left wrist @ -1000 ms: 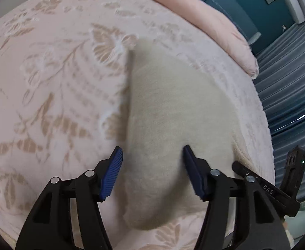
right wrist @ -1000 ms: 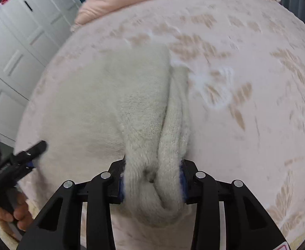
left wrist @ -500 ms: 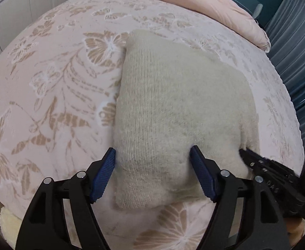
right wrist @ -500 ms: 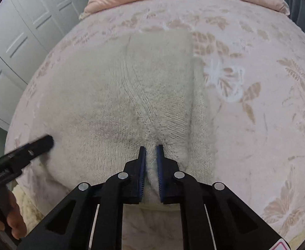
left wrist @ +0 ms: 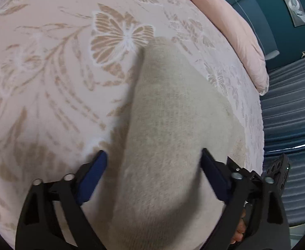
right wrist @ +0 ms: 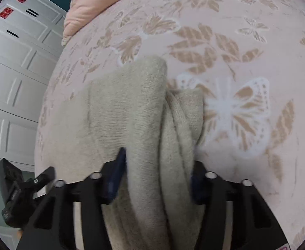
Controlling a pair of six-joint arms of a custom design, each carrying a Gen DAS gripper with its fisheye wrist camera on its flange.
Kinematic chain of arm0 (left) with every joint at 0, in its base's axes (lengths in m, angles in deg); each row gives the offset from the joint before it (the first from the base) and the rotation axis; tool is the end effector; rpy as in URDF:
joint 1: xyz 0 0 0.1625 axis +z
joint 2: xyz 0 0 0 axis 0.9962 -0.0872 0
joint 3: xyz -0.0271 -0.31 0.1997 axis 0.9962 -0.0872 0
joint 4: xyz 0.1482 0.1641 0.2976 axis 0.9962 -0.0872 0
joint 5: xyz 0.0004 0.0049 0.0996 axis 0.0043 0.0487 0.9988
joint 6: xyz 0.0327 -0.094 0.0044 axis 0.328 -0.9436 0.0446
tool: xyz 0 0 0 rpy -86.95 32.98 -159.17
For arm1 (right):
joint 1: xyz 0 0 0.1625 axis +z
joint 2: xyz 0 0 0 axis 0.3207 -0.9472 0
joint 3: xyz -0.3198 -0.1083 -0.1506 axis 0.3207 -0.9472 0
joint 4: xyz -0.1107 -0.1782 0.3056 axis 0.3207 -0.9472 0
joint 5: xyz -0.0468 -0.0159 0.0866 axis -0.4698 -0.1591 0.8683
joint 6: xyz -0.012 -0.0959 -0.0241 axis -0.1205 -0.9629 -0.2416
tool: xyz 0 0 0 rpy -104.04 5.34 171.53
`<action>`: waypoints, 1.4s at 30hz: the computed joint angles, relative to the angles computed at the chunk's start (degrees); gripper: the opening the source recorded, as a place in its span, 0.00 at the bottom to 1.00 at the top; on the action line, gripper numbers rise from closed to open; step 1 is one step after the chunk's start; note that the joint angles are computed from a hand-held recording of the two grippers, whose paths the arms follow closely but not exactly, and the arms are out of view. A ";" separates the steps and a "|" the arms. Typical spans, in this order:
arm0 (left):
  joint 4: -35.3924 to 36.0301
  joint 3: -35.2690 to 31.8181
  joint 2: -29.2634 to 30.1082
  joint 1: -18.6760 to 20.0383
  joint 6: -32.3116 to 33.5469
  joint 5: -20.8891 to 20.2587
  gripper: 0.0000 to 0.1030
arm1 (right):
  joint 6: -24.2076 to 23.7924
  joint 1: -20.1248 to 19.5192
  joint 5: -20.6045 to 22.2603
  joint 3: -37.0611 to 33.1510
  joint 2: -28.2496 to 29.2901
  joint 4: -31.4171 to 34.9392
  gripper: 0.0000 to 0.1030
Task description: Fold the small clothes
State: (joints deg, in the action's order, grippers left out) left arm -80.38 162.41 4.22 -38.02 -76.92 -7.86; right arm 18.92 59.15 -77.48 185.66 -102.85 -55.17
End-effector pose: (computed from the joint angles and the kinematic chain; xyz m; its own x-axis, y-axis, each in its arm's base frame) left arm -0.3429 -0.6038 0.0064 -0.9915 -0.0294 -0.1271 0.0065 0.9620 -0.2729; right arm -0.0091 -0.5408 0.3761 -0.9101 0.3221 0.2606 0.1440 0.8357 -0.5300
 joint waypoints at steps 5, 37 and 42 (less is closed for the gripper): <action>2.92 -7.49 2.98 -3.15 7.44 2.18 0.58 | -9.07 6.54 -2.84 5.26 -3.71 -13.98 0.28; 9.88 9.10 -4.78 -11.96 2.52 17.02 0.85 | -7.92 5.60 -10.09 21.30 -17.61 -13.32 0.55; 3.36 10.21 -5.73 -9.50 1.23 12.37 0.89 | -4.23 -0.49 -8.07 16.67 -13.09 -7.45 0.71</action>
